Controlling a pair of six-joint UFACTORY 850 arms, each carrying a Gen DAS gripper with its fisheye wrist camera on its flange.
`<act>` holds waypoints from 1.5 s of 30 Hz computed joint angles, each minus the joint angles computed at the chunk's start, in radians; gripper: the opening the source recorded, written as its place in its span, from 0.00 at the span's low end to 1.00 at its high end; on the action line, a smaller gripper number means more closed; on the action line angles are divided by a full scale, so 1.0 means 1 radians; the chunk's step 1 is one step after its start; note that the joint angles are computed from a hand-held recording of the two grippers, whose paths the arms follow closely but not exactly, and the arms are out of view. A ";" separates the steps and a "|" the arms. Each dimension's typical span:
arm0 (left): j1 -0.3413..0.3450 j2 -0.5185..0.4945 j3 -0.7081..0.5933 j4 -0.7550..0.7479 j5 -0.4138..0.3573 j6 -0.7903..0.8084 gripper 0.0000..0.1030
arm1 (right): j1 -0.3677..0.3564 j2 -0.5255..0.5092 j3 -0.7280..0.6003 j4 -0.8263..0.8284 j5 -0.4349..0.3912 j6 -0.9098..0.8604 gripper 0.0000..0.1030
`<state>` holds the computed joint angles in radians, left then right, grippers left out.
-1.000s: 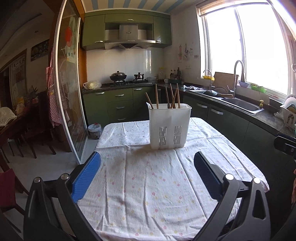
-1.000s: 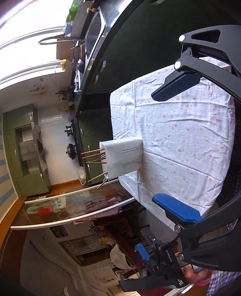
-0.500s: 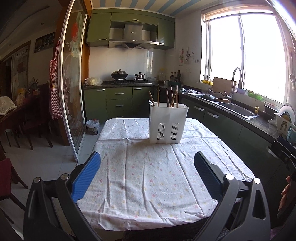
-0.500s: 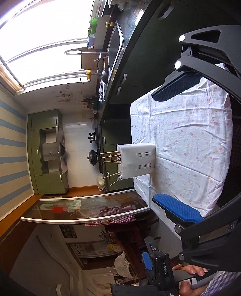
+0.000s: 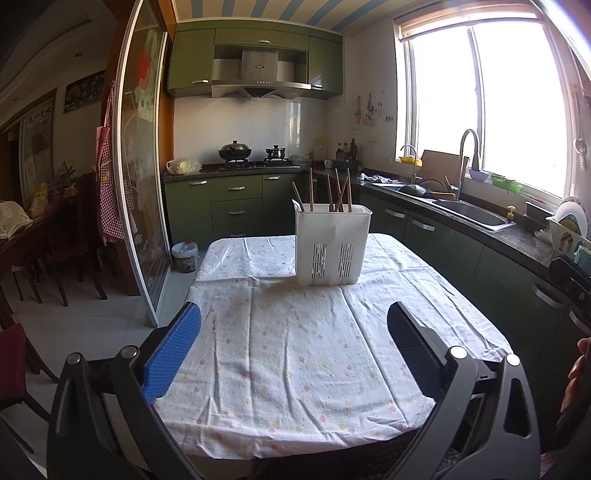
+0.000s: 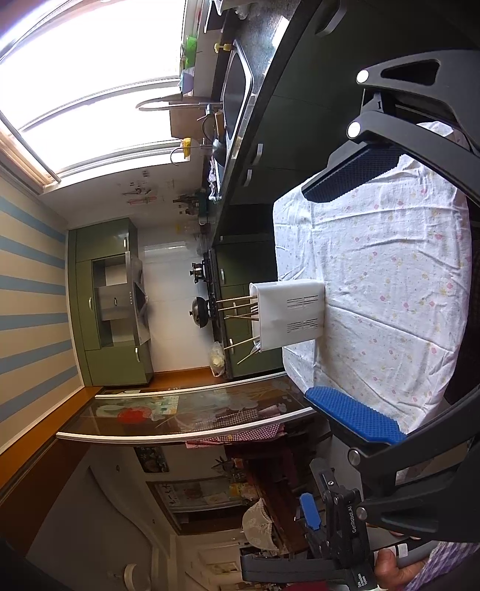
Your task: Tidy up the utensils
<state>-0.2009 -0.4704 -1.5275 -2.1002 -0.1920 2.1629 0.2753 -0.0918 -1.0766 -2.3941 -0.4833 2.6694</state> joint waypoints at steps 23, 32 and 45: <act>-0.007 0.007 0.017 -0.160 0.022 0.157 0.93 | -0.006 -0.037 -0.032 0.009 0.025 -0.008 0.95; -0.004 0.010 0.017 -0.123 0.015 0.113 0.93 | -0.011 -0.041 -0.029 -0.007 0.030 0.016 0.95; -0.001 0.011 0.018 -0.069 0.010 0.057 0.93 | -0.010 -0.046 -0.033 -0.003 0.039 0.012 0.95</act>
